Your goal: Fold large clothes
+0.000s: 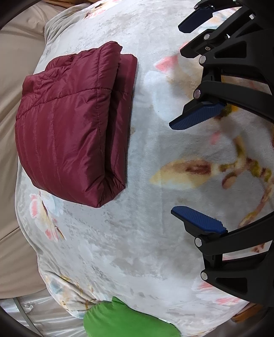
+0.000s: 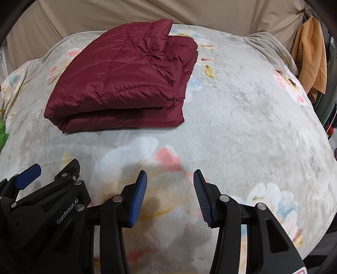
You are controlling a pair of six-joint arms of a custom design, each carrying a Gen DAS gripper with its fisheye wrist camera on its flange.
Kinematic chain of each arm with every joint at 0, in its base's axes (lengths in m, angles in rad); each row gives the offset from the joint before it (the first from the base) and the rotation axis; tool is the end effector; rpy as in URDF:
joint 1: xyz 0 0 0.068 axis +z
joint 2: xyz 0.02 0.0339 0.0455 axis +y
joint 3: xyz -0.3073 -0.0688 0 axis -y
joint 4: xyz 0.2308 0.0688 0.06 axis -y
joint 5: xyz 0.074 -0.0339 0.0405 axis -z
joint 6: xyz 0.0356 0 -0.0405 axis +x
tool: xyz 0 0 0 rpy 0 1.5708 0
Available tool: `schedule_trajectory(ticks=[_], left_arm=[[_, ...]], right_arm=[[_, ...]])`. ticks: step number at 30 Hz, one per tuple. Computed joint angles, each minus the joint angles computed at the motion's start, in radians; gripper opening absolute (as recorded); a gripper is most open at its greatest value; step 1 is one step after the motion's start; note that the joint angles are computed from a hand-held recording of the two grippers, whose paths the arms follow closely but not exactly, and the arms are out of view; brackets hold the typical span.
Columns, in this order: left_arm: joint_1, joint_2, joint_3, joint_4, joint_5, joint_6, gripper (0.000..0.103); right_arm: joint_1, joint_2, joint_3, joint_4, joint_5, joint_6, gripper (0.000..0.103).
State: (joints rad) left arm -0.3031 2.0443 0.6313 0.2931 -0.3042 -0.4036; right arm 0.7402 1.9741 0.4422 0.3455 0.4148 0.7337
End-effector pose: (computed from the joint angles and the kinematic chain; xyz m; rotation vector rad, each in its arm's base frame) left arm 0.2921 -0.0802 0.0713 -0.2229 2.6039 0.1683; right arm 0.1939 0.1577 0.0690 0.0974 2.5833 -0.0647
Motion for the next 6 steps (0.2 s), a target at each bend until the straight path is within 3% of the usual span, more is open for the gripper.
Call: schedule_trajectory(ticks=[6], left_arm=[[-0.002,-0.004,-0.006,0.000,-0.005,-0.004,0.072]], right_arm=[[0.010,-0.003,0.002,-0.007,0.002,0.012,0.047]])
